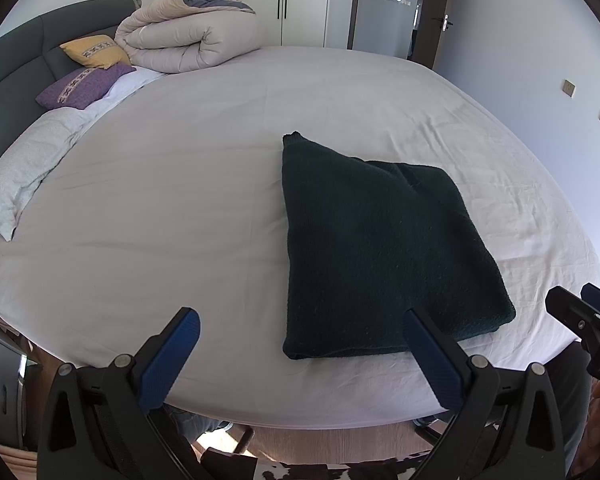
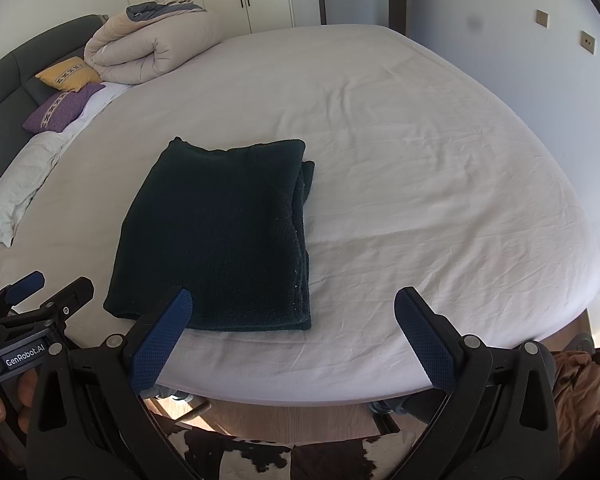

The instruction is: Fold small clothes

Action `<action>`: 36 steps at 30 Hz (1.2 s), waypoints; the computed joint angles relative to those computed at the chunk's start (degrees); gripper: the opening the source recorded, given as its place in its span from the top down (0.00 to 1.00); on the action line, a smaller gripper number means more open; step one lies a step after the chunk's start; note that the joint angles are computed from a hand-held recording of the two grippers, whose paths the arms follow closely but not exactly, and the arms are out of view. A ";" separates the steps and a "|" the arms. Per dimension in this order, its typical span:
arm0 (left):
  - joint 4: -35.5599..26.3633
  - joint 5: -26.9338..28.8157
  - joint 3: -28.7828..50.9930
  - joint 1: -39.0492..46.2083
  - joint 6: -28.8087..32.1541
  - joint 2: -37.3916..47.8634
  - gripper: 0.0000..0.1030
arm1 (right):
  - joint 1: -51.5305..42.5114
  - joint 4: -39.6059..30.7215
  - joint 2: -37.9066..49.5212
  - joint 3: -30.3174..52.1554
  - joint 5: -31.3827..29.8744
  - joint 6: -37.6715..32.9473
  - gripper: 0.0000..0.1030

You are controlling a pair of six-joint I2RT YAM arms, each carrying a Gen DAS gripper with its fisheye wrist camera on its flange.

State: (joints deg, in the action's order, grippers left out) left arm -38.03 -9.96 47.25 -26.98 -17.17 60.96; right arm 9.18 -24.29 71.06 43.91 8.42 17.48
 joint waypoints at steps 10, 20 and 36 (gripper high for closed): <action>0.08 -0.04 -0.04 0.04 0.08 -0.01 0.00 | 0.16 0.03 0.15 0.04 0.08 0.16 0.00; -0.01 -0.02 0.09 0.05 0.06 0.07 0.00 | 0.26 0.00 0.20 0.09 0.15 0.30 0.00; 0.54 0.03 -0.59 0.16 0.29 0.17 0.00 | 0.35 1.22 0.49 -1.12 -0.18 0.50 0.00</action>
